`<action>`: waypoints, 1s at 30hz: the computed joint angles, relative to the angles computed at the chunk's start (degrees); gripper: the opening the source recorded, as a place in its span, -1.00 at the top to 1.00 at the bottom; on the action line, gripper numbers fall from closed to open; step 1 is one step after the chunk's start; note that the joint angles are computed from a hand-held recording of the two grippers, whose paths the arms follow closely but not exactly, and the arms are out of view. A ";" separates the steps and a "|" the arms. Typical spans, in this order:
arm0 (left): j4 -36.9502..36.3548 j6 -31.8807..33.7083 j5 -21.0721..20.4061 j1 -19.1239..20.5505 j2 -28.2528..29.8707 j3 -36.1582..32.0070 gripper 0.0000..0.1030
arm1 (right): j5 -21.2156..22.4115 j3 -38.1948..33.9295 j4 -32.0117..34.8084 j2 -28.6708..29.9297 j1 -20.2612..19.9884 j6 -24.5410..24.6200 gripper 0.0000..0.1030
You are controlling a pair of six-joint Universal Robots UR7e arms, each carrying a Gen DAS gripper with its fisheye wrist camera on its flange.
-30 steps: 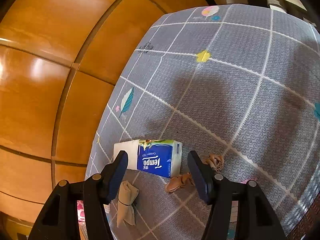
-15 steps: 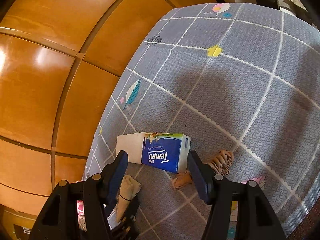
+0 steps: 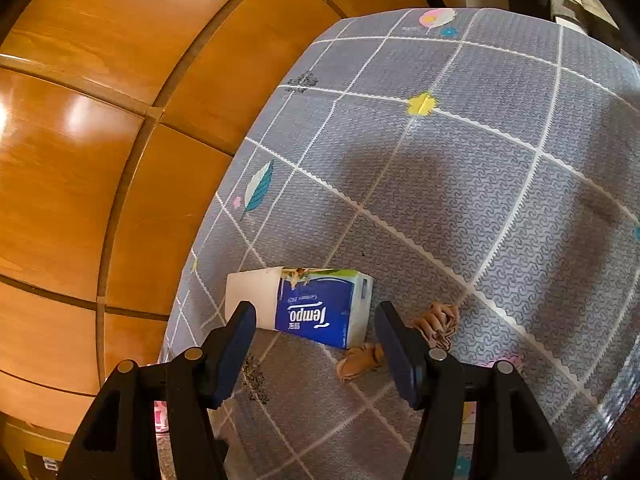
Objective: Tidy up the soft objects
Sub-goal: 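Grasp the beige bandage roll with the left tool while the right grasps the brown scrunchie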
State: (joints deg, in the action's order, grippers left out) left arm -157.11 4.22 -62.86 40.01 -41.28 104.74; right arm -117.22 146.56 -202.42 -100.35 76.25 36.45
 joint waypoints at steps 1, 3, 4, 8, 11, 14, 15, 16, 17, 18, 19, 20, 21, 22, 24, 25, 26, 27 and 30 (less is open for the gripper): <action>-0.37 0.32 0.92 0.14 -0.50 1.23 0.19 | -0.47 -0.05 0.24 -0.02 0.19 0.11 -0.21; -0.51 0.52 1.90 0.79 -1.31 3.13 0.19 | -2.02 -0.16 0.40 0.07 0.81 0.23 -0.21; -3.45 2.61 1.71 0.80 -1.71 4.52 0.19 | -3.43 -0.35 0.47 0.29 1.42 0.30 -0.21; -5.76 6.01 1.45 0.94 -2.06 6.18 0.18 | -6.73 -2.06 5.46 -0.36 3.78 -2.51 -0.21; -6.41 5.83 1.07 1.11 -2.02 6.40 0.18 | -8.43 -4.64 17.35 -3.29 5.29 -6.46 -0.22; -6.87 5.98 0.60 1.35 -2.14 6.59 0.17 | -13.25 -8.34 32.51 -5.23 7.13 -7.39 -0.29; -6.81 5.68 0.42 1.21 -2.71 7.06 0.17 | -14.92 -9.71 37.58 -5.23 7.65 -7.59 -0.46; -7.03 5.68 0.21 1.29 -2.83 7.23 0.17 | -16.18 -11.38 43.45 -4.99 7.92 -7.72 -0.52; -6.98 5.62 0.20 1.21 -2.56 6.87 0.17 | -16.49 -12.41 47.37 -4.78 7.76 -8.25 -0.52; -7.26 5.71 0.25 1.16 -2.53 6.99 0.17 | -16.86 -13.40 50.53 -4.18 7.78 -8.59 -0.52; -7.43 5.76 0.34 1.11 -2.41 6.97 0.17 | -17.93 -14.83 54.56 -2.99 7.87 -8.69 -0.52; -7.70 5.91 0.52 1.02 -2.42 7.15 0.17 | -18.70 -15.51 56.95 -2.38 7.91 -8.58 -0.52; -7.88 6.00 0.58 0.98 -2.40 7.21 0.17 | -19.74 -16.66 60.19 -1.11 7.80 -8.29 -0.52; -8.10 6.10 0.67 0.93 -2.45 7.36 0.17 | -19.96 -17.13 61.52 -0.46 7.47 -8.24 -0.52; -8.27 5.97 0.67 0.87 -2.21 7.27 0.16 | -20.07 -17.94 63.84 0.79 6.62 -7.59 -0.51; -8.31 5.93 0.57 0.90 -2.27 7.32 0.16 | -20.02 -18.13 64.63 1.35 6.11 -7.38 -0.46; -8.33 5.83 0.50 0.91 -2.24 7.27 0.16 | -19.61 -18.28 65.79 1.69 5.60 -7.04 -0.34; -8.44 5.73 0.41 0.94 -2.22 7.29 0.16 | -19.77 -18.49 66.84 1.91 5.51 -6.32 0.13; -8.71 5.77 0.37 0.97 -2.30 7.43 0.16 | -19.94 -16.83 63.04 0.69 6.85 -8.71 0.65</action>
